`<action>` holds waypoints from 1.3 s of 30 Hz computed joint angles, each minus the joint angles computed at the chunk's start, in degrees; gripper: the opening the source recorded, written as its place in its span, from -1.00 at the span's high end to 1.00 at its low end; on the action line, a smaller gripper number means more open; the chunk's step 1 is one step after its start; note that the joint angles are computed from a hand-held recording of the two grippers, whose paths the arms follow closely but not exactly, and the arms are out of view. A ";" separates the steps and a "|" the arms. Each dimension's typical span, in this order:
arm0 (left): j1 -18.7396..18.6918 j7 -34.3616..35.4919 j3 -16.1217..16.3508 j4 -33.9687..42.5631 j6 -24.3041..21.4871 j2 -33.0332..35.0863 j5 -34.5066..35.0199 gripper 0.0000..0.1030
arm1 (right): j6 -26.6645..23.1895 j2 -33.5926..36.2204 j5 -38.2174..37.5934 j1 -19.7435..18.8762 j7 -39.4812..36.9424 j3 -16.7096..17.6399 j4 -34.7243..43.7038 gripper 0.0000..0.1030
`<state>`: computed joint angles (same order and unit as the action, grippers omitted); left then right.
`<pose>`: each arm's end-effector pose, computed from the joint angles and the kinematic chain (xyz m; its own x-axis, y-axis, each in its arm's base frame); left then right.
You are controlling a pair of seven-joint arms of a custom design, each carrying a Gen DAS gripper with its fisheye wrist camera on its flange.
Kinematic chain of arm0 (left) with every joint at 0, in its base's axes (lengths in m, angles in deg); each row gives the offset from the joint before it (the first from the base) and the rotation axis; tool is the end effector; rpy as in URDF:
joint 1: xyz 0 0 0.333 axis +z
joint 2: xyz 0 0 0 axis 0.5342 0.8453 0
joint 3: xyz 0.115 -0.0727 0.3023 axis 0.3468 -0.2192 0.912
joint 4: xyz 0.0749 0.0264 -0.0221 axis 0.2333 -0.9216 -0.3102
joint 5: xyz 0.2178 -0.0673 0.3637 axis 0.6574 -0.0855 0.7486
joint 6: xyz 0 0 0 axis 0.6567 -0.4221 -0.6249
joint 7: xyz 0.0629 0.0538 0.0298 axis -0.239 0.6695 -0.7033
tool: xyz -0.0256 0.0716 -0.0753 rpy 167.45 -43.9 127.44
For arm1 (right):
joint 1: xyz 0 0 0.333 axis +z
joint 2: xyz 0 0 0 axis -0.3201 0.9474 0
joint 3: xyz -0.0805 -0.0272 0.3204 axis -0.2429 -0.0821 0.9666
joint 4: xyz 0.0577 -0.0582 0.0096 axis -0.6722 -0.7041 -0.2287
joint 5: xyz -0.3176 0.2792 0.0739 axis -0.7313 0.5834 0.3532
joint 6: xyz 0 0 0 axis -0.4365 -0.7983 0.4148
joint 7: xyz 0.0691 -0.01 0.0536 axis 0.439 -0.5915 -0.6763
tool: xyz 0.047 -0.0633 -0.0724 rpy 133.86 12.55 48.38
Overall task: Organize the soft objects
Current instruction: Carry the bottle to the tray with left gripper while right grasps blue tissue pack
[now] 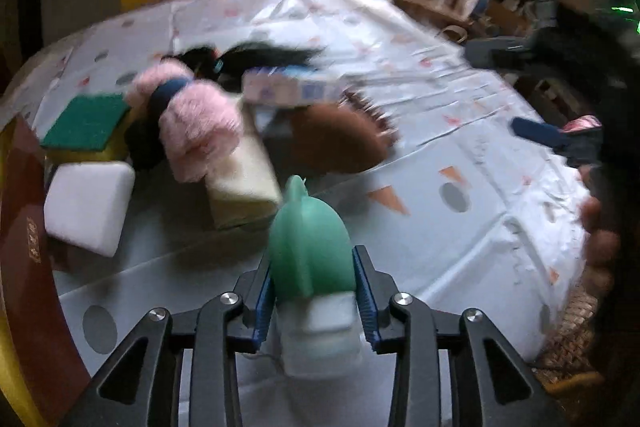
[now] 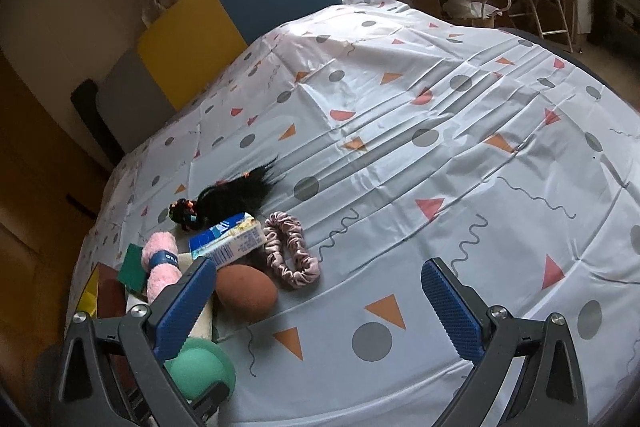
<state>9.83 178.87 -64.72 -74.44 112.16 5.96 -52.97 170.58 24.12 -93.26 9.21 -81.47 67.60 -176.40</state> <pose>0.6149 -0.4363 0.3532 -0.6719 -0.7239 0.1566 -0.6852 0.5273 -0.5024 0.5447 0.3540 0.4109 -0.5591 -0.7371 -0.3796 -0.5096 0.6667 -0.5439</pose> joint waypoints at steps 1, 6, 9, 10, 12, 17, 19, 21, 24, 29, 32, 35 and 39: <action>0.37 -0.30 -0.16 0.75 -0.55 0.67 -0.73 0.31 | 0.24 0.16 0.28 -0.07 -0.47 0.05 0.09 -1.00; 4.37 4.56 -3.35 -2.61 2.08 -0.67 -6.61 0.31 | 2.77 1.32 1.88 -0.34 -4.60 0.20 1.17 -1.00; 5.30 7.46 -4.23 -5.94 4.59 -2.87 -8.47 0.32 | 7.28 3.91 5.54 -1.02 -12.56 0.44 3.85 -1.00; 5.67 8.45 -4.68 -6.77 5.15 -3.37 -9.33 0.32 | 7.35 4.93 6.92 -1.00 -15.81 0.43 5.30 -1.00; 7.08 10.76 -6.02 -8.40 5.51 -4.47 -11.95 0.32 | 6.53 8.00 9.92 -1.12 -25.58 0.71 9.88 -1.00; 9.17 15.76 -7.68 -10.49 4.03 -6.45 -17.97 0.31 | 5.58 16.39 20.80 -4.06 -49.59 2.97 20.63 -1.00; 9.58 17.54 -7.87 -11.13 3.59 -7.24 -20.13 0.31 | 4.36 20.00 26.70 -6.39 -58.83 5.00 24.96 -1.00; 10.18 19.61 -8.20 -11.74 2.83 -8.13 -22.69 0.31 | 2.80 23.05 31.48 -8.15 -65.99 6.50 28.57 -1.00; 10.44 22.27 -8.18 -12.37 2.08 -9.25 -25.83 0.31 | -0.29 27.39 37.69 -9.74 -73.78 7.97 33.74 -1.00; 9.97 25.30 -7.63 -13.19 1.18 -11.13 -29.52 0.31 | -3.95 29.39 40.30 -6.42 -76.11 4.11 36.74 -0.47; 9.75 27.06 -7.39 -13.78 0.91 -12.27 -31.89 0.31 | -2.11 26.65 38.53 -2.64 -72.79 -0.24 33.51 -0.47; 9.68 28.84 -7.16 -14.36 0.69 -13.51 -34.47 0.31 | -0.42 22.18 33.77 1.15 -66.57 -3.85 28.45 -0.47; 10.02 32.34 -6.89 -15.99 0.89 -16.40 -39.99 0.31 | 1.93 16.16 29.35 3.05 -58.65 -4.61 21.33 -0.48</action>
